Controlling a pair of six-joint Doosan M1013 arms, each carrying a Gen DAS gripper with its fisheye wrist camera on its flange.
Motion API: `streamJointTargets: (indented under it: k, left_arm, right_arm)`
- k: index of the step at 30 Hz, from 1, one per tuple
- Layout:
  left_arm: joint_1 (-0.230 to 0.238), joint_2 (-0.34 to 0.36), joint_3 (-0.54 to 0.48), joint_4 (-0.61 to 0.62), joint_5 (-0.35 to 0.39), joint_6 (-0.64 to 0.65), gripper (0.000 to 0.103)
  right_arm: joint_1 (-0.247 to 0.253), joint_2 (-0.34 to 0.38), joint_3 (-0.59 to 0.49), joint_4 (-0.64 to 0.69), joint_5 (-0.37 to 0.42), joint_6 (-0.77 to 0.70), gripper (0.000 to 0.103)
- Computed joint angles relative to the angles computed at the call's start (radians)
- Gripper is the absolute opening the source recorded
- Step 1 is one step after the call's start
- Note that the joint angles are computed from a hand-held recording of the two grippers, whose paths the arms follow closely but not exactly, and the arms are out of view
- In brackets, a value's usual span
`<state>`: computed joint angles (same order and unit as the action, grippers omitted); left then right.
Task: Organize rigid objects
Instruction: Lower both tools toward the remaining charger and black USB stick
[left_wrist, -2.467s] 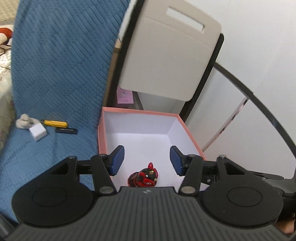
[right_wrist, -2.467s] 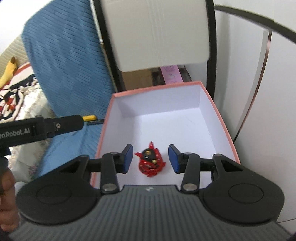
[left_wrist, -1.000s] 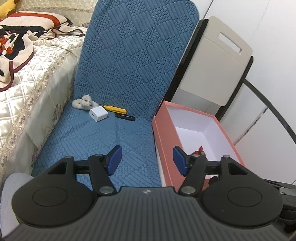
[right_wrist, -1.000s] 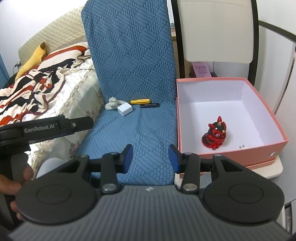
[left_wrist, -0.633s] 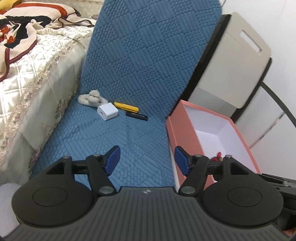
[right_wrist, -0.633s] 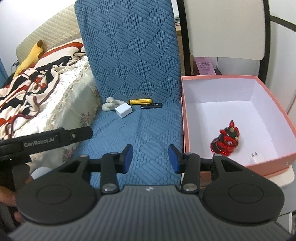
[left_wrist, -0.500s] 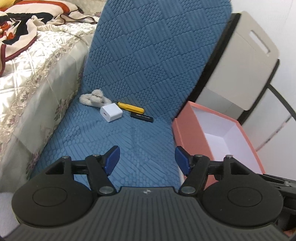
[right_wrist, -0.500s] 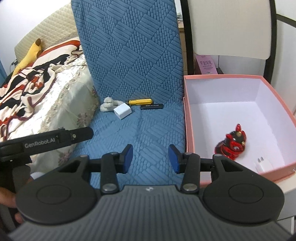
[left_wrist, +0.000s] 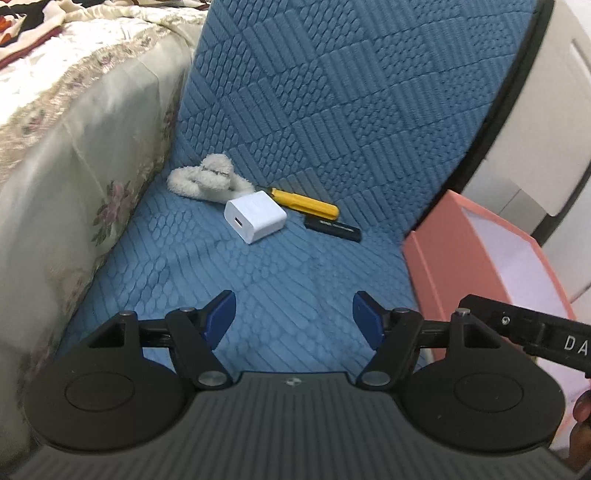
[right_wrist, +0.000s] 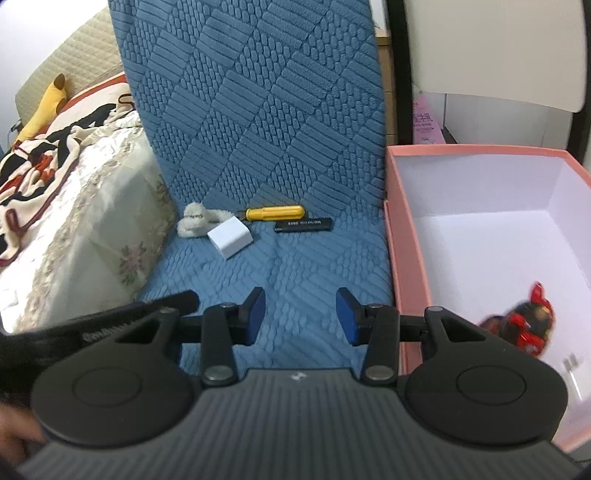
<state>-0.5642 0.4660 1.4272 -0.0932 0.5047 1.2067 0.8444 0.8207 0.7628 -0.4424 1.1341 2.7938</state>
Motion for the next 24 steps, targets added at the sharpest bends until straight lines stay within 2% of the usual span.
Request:
streamJointTargets:
  k: [3,7,10,13,14,19,24]
  left_arm:
    - [0.013,0.036,-0.036,-0.034,0.013,0.011,0.075]
    - [0.025,0.085,-0.086,-0.065,0.023,0.059,0.075]
    - [0.028,0.117,-0.125,-0.017,0.042,0.035,0.075]
    - [0.035,0.143,-0.159,-0.012,0.055,0.033,0.075]
    - [0.038,0.152,-0.169,-0.019,0.060,0.039,0.074]
    - [0.047,0.189,-0.216,-0.059,0.083,0.065,0.074]
    - [0.045,0.218,-0.251,-0.035,0.087,0.041,0.074]
  right_arm:
    - [-0.009,0.028,-0.021,-0.002,-0.019,-0.005,0.045]
    - [-0.023,0.068,-0.061,-0.013,-0.015,-0.011,0.054]
    - [-0.039,0.098,-0.096,-0.001,-0.008,-0.003,0.055]
    - [-0.051,0.127,-0.132,-0.011,-0.005,0.015,0.074]
    - [-0.056,0.138,-0.146,-0.011,-0.005,0.018,0.077]
    - [-0.086,0.189,-0.213,0.043,-0.014,0.009,0.078]
    - [-0.118,0.276,-0.346,0.124,0.056,-0.046,0.078]
